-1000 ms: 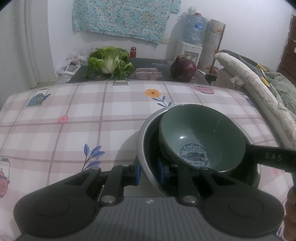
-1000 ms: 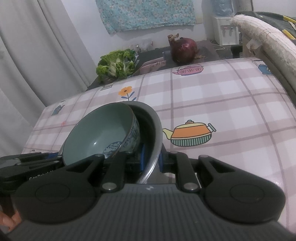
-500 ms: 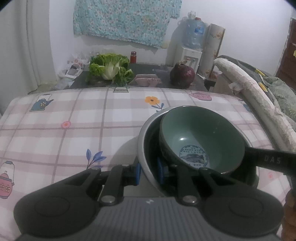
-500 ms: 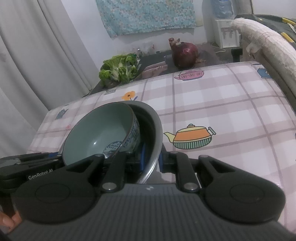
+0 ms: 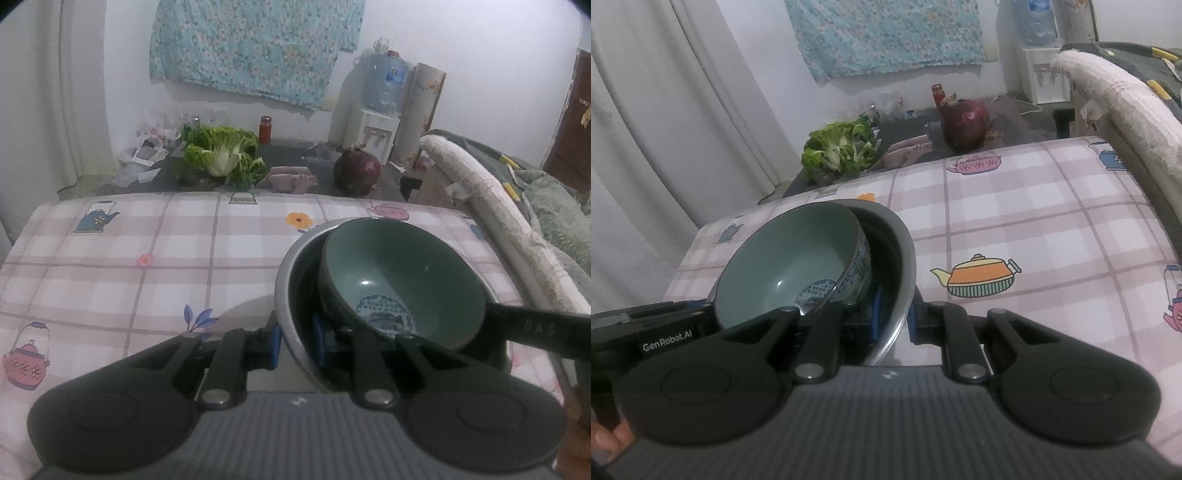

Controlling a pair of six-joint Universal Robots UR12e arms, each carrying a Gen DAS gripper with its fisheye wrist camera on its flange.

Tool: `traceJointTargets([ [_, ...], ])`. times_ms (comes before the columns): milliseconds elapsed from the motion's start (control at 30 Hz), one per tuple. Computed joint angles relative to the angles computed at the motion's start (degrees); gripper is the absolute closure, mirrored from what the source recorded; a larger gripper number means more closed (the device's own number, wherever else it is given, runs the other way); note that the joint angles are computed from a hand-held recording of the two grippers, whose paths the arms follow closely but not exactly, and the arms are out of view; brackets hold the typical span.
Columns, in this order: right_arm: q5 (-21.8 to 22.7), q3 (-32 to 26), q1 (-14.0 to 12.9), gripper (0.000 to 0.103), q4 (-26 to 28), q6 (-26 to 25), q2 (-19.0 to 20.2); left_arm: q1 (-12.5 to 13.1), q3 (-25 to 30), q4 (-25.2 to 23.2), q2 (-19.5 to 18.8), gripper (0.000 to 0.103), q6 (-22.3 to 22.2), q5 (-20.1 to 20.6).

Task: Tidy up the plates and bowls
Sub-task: 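Lift the steel bowl with the green bowl using both tools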

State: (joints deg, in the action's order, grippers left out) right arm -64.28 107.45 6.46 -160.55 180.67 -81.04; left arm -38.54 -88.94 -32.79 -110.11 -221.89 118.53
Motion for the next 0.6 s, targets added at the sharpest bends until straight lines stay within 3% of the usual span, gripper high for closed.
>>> traceJointTargets([
  [400,-0.3,6.2,-0.4,0.089,3.6,0.0,-8.7,-4.2,-3.4,-0.2,4.4,0.086,-1.3,2.8],
  [600,-1.3,11.0,-0.7,0.089,5.1,-0.2,-14.0,-6.4,-5.6,-1.1,5.9,0.086,-3.6,2.1],
])
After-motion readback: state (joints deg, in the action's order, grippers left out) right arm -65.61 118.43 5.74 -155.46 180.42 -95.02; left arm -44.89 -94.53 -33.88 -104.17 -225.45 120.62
